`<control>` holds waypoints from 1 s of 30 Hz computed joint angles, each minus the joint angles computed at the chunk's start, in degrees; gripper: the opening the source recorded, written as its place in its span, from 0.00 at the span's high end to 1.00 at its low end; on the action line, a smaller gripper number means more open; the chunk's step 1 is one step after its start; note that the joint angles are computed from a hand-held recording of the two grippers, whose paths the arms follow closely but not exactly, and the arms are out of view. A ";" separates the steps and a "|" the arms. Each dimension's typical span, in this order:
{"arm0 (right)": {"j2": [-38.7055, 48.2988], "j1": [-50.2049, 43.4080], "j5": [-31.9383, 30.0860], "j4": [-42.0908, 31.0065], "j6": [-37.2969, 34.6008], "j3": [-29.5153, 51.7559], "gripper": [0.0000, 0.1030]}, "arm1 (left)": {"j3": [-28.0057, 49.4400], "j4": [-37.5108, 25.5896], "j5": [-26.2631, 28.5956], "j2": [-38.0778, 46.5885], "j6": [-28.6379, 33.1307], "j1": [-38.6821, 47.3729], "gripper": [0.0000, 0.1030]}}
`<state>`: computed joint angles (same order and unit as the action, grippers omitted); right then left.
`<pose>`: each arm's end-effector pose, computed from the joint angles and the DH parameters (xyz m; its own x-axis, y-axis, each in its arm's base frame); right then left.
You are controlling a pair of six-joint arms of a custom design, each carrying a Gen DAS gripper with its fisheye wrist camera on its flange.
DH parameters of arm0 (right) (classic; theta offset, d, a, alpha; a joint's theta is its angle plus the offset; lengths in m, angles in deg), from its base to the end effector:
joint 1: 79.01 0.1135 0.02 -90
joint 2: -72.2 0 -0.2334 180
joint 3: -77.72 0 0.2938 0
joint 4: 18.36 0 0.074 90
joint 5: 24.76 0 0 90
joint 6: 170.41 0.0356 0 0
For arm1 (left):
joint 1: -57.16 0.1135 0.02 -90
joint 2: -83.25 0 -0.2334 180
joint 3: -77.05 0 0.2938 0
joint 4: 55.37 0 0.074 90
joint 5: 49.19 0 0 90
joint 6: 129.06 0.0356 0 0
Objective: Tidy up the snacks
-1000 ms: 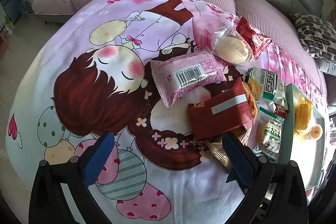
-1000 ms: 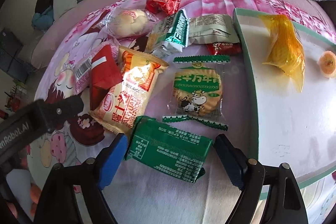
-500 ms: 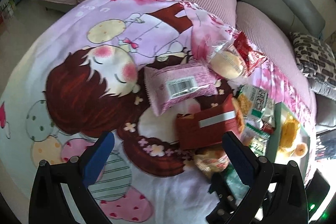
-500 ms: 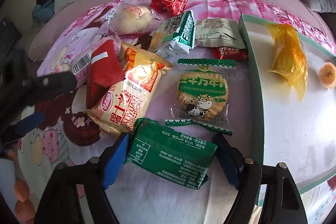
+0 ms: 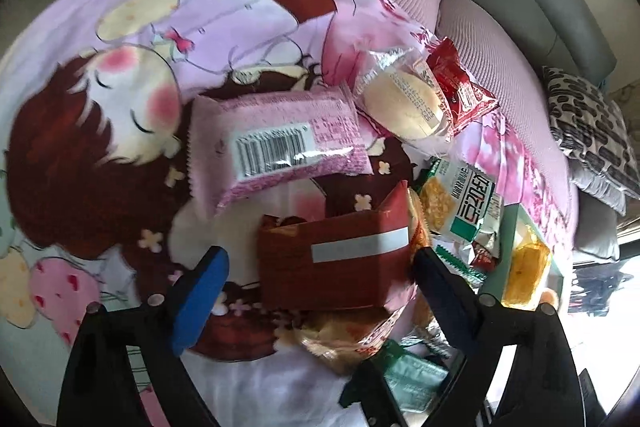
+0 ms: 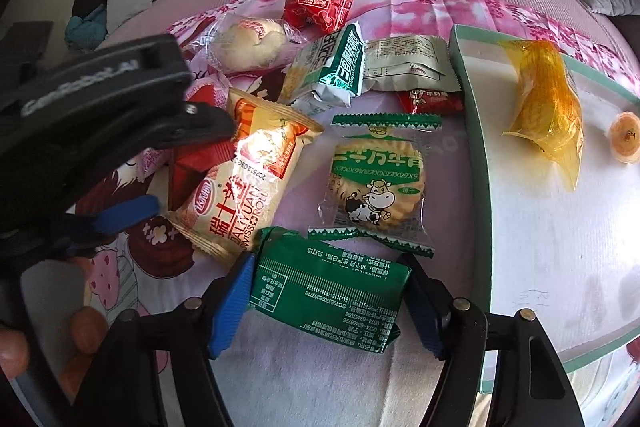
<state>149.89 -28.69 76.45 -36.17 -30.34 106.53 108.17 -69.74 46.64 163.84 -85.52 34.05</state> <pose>0.1372 0.1545 0.0202 -0.9176 0.0720 -0.3909 -0.0034 0.9820 0.1888 0.2018 -0.0901 0.0222 -0.8816 -0.4079 -0.2376 -0.3011 0.8736 -0.3824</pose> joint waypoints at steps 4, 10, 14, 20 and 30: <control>0.37 -0.21 -0.24 0.03 -0.01 0.43 0.29 | -0.42 2.92 1.53 0.98 -0.91 0.31 0.23; -0.48 -0.14 -0.43 -0.26 0.57 0.23 0.30 | -1.58 4.51 2.85 0.46 -1.57 1.17 0.33; -1.71 -0.47 -0.91 -0.40 0.48 -0.41 0.31 | -3.10 3.09 2.96 -2.59 -1.25 2.00 0.34; -5.80 -0.34 -1.21 -1.95 0.42 -1.63 0.32 | -6.92 -1.56 2.81 -11.97 -0.75 3.07 0.34; -22.43 2.13 2.17 -11.05 1.87 -5.22 0.32 | -12.32 -13.61 0.52 -33.43 0.06 3.90 0.34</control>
<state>127.45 -26.56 78.63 -47.22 -28.47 101.32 95.84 -83.36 47.16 130.40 -85.46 37.95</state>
